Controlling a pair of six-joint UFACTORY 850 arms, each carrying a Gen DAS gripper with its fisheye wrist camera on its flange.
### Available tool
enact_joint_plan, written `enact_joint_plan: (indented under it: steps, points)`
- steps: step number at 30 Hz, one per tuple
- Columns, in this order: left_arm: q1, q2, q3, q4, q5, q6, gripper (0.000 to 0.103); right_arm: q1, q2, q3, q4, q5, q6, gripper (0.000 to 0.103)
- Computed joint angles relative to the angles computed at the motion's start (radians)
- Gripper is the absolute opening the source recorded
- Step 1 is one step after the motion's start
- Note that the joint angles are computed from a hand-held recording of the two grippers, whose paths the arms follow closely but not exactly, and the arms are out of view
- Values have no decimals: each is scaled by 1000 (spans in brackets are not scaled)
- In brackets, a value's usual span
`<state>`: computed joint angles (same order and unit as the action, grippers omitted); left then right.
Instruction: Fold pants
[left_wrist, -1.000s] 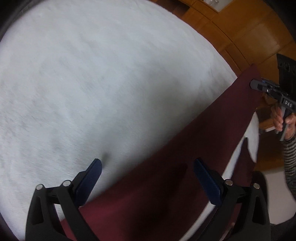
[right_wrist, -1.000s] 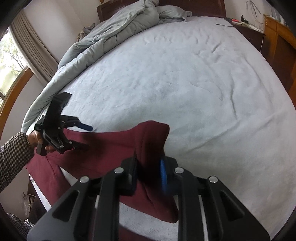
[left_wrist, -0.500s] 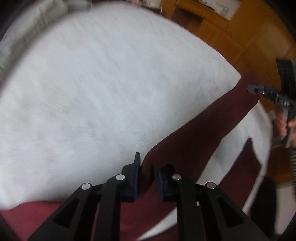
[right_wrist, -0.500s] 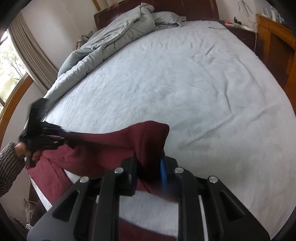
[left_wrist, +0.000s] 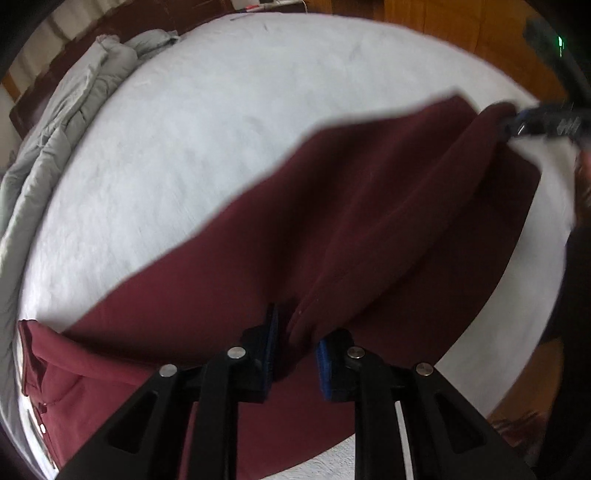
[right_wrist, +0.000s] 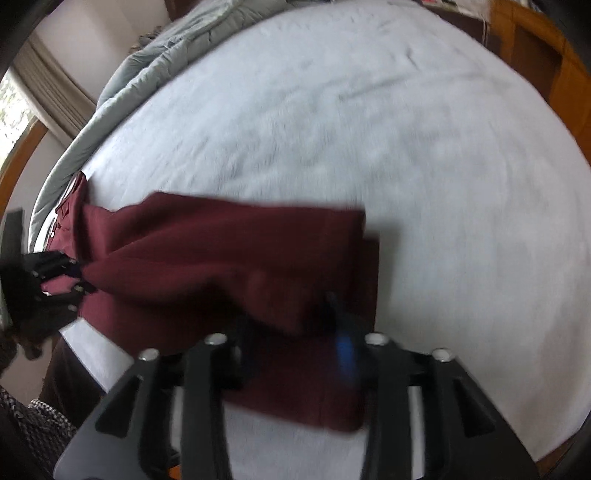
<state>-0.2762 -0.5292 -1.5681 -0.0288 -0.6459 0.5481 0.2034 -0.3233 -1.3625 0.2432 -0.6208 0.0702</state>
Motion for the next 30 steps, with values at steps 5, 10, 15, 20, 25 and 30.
enact_joint_plan:
  steps: [5, 10, 15, 20, 25, 30]
  points:
    - [-13, 5, 35, 58, 72, -76, 20, 23, 55, 40, -63, -85, 154, 66]
    - [-2, -19, -7, 13, 33, -62, 20, 14, 121, 113, 181, -40, 119, 73]
    - [4, -41, -46, 14, 10, -70, 21, 13, 84, 137, 442, -8, 73, 73]
    - [1, -38, -36, 12, 13, -74, 21, -14, 58, 168, 715, 74, -15, 74]
    - [8, -38, -39, -11, -2, -68, 22, -21, 45, 153, 681, 101, 54, 7]
    - [9, 20, -8, -43, 35, -64, 20, -8, 126, 160, 593, 156, 50, 6]
